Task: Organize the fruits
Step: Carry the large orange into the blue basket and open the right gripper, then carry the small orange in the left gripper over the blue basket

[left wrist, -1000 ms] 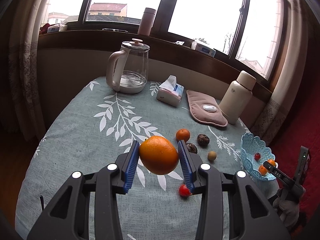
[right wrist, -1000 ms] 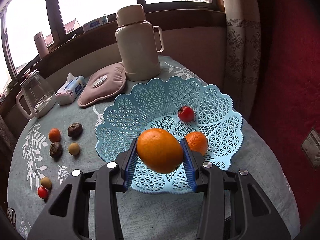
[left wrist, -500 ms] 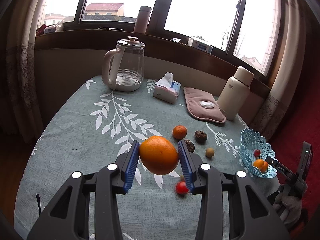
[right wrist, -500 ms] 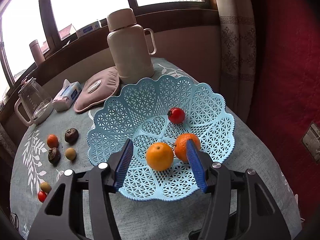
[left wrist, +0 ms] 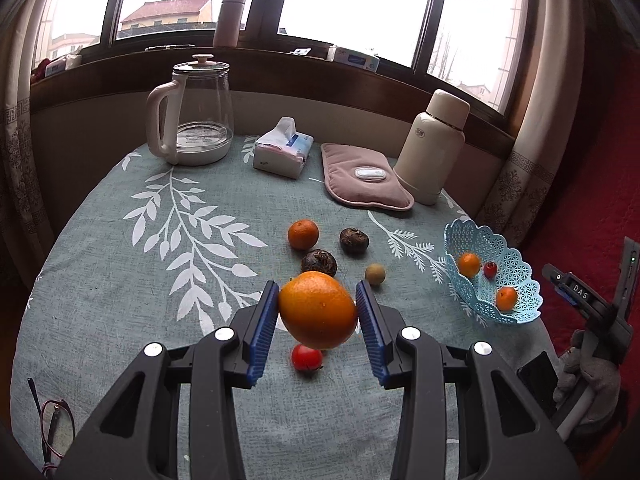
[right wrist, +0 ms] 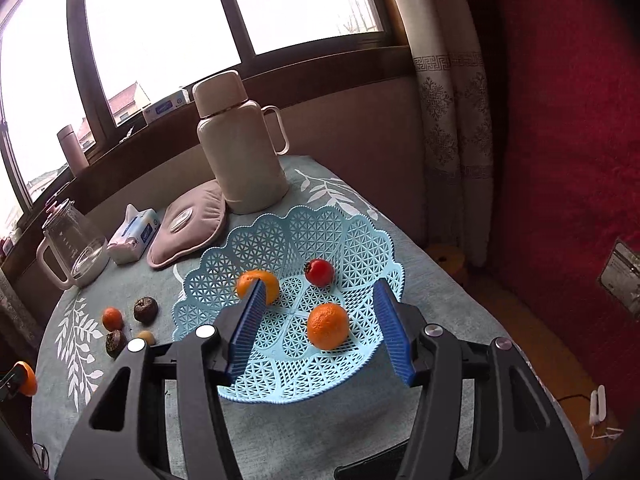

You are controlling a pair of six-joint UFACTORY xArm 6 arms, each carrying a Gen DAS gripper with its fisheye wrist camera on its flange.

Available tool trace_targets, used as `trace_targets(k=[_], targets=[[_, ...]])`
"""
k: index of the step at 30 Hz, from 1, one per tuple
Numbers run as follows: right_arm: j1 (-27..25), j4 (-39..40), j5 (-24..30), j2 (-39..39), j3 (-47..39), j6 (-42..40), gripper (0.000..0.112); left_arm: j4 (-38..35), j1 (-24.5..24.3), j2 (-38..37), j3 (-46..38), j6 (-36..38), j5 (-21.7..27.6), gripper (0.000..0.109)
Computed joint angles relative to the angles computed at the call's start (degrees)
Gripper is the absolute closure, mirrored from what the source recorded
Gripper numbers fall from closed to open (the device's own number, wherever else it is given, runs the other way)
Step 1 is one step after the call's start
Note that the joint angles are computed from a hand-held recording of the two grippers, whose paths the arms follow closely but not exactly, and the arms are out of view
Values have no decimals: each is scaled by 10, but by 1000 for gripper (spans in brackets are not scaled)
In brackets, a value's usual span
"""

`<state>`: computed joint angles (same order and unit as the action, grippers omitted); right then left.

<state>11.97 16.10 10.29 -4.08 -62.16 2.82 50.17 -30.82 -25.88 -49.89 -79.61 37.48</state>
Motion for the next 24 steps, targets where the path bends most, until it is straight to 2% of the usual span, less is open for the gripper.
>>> trace_targets(k=[14, 24], targets=[[-20, 117, -6, 14, -17, -68, 50, -57, -50, 200, -184, 117, -48, 68], [-48, 102, 3, 33, -26, -22, 49, -179, -70, 376, -354, 271, -73, 68]])
